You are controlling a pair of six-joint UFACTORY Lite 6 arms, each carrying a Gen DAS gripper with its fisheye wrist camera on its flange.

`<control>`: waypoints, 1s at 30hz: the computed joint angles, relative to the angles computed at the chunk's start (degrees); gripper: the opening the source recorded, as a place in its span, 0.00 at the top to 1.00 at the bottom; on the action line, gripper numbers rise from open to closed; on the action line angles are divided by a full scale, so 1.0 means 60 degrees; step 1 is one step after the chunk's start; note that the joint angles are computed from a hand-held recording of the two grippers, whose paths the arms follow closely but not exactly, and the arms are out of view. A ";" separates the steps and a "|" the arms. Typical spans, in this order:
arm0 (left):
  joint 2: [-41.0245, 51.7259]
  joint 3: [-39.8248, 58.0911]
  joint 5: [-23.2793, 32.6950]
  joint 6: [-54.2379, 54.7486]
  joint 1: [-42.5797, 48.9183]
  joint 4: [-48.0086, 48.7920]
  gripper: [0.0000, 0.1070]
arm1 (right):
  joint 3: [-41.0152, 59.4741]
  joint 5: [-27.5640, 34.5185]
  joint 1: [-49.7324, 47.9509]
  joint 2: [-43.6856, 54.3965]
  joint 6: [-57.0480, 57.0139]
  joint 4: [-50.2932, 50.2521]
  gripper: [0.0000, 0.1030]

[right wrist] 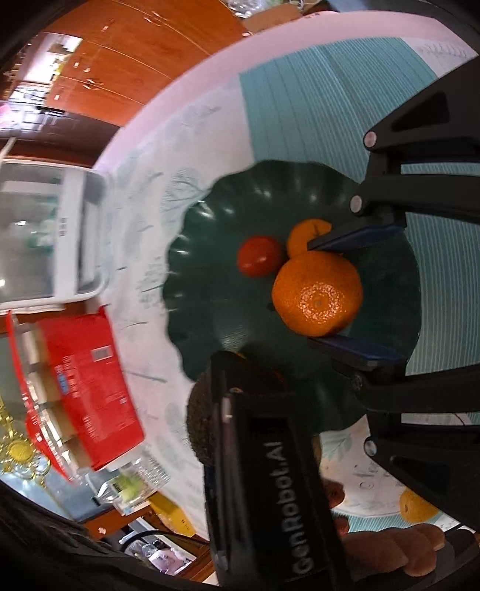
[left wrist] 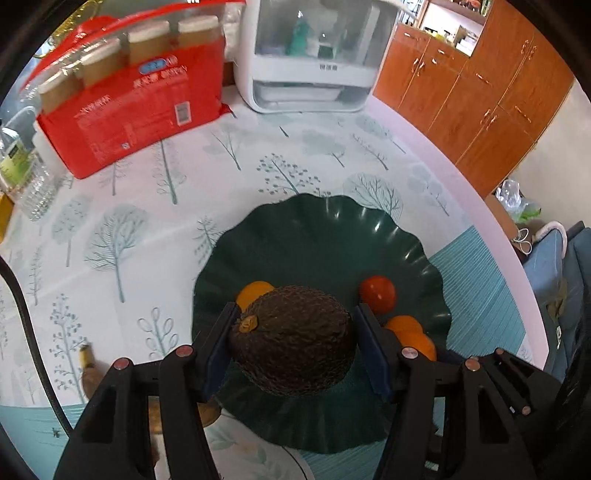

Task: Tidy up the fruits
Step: 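Carry the avocado and mandarin with both grippers over the green plate, then open the left gripper to set down the avocado while the right releases the mandarin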

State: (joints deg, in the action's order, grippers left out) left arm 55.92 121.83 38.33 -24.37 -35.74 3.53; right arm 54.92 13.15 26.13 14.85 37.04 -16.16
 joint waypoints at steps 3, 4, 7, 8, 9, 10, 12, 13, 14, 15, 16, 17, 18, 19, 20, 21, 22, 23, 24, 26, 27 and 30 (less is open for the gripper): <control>0.0554 0.0625 0.0193 0.0270 0.0011 -0.0202 0.43 | -0.0007 -0.0166 -0.0017 0.0252 -0.0601 0.0658 0.56; 0.0694 0.0802 0.0276 0.0339 0.0016 -0.0253 0.43 | -0.0059 -0.0212 0.0045 0.0183 -0.0451 0.0527 0.55; 0.1119 0.1340 0.0554 0.0633 0.0053 -0.0511 0.43 | 0.0097 -0.0204 0.0070 0.0254 -0.0805 0.0874 0.55; 0.1223 0.1476 0.0627 0.0696 0.0060 -0.0574 0.43 | 0.0183 -0.0192 0.0021 0.0295 -0.1279 0.1352 0.55; 0.1290 0.1553 0.0679 0.0708 0.0050 -0.0562 0.43 | 0.0230 -0.0179 -0.0019 0.0318 -0.1802 0.1883 0.54; 0.1278 0.1517 0.0666 0.0730 0.0051 -0.0549 0.43 | 0.0266 -0.0164 -0.0048 0.0340 -0.2252 0.2343 0.53; 0.0728 0.0705 0.0093 0.0815 0.0026 -0.0544 0.42 | 0.0330 -0.0120 -0.0037 0.0369 -0.1974 0.2089 0.52; 0.0590 0.0561 -0.0008 0.0809 0.0019 -0.0498 0.35 | 0.0340 -0.0096 -0.0022 0.0365 -0.1844 0.1961 0.52; 0.0409 0.0343 -0.0172 0.0892 -0.0008 -0.0548 0.27 | 0.0329 -0.0084 -0.0010 0.0337 -0.1693 0.1810 0.52; 0.0169 0.0048 -0.0359 0.0576 -0.0085 -0.0199 0.25 | 0.0273 -0.0131 -0.0024 0.0282 -0.1712 0.1851 0.51; 0.0012 -0.0141 -0.0455 0.0347 -0.0140 0.0079 0.22 | 0.0241 -0.0085 -0.0045 0.0205 -0.1734 0.1899 0.51; -0.0050 -0.0184 -0.0439 0.0261 -0.0181 0.0234 0.21 | 0.0252 -0.0050 -0.0058 0.0209 -0.1780 0.1956 0.50; -0.0120 -0.0233 -0.0403 0.0310 -0.0198 0.0225 0.21 | 0.0231 -0.0045 -0.0081 0.0140 -0.1780 0.1973 0.50; -0.0148 -0.0220 -0.0368 0.0331 -0.0190 0.0199 0.21 | 0.0195 -0.0037 -0.0094 0.0076 -0.1717 0.1911 0.49; -0.0274 -0.0336 -0.0405 0.0279 -0.0186 0.0227 0.21 | 0.0205 -0.0003 -0.0109 0.0037 -0.1668 0.1848 0.49; -0.0382 -0.0455 -0.0451 0.0227 -0.0189 0.0260 0.21 | 0.0178 0.0036 -0.0126 -0.0047 -0.1608 0.1778 0.48; -0.0475 -0.0545 -0.0473 0.0191 -0.0188 0.0282 0.21 | 0.0144 0.0075 -0.0115 -0.0160 -0.1344 0.1525 0.48; -0.0600 -0.0668 -0.0497 0.0130 -0.0194 0.0328 0.21 | 0.0113 0.0083 -0.0129 -0.0223 -0.1295 0.1462 0.48; -0.0734 -0.0800 -0.0521 0.0020 -0.0212 0.0438 0.21 | 0.0072 0.0111 -0.0137 -0.0336 -0.1243 0.1401 0.48; -0.0987 -0.1069 -0.0579 -0.0179 -0.0239 0.0645 0.21 | 0.0058 0.0162 -0.0134 -0.0489 -0.1121 0.1301 0.48; -0.1170 -0.1255 -0.0627 -0.0281 -0.0249 0.0751 0.20 | 0.0041 0.0178 -0.0130 -0.0563 -0.1128 0.1314 0.48; -0.1541 -0.1614 -0.0714 -0.0494 -0.0271 0.0947 0.20 | 0.0036 0.0278 -0.0047 -0.0732 -0.0778 0.0993 0.48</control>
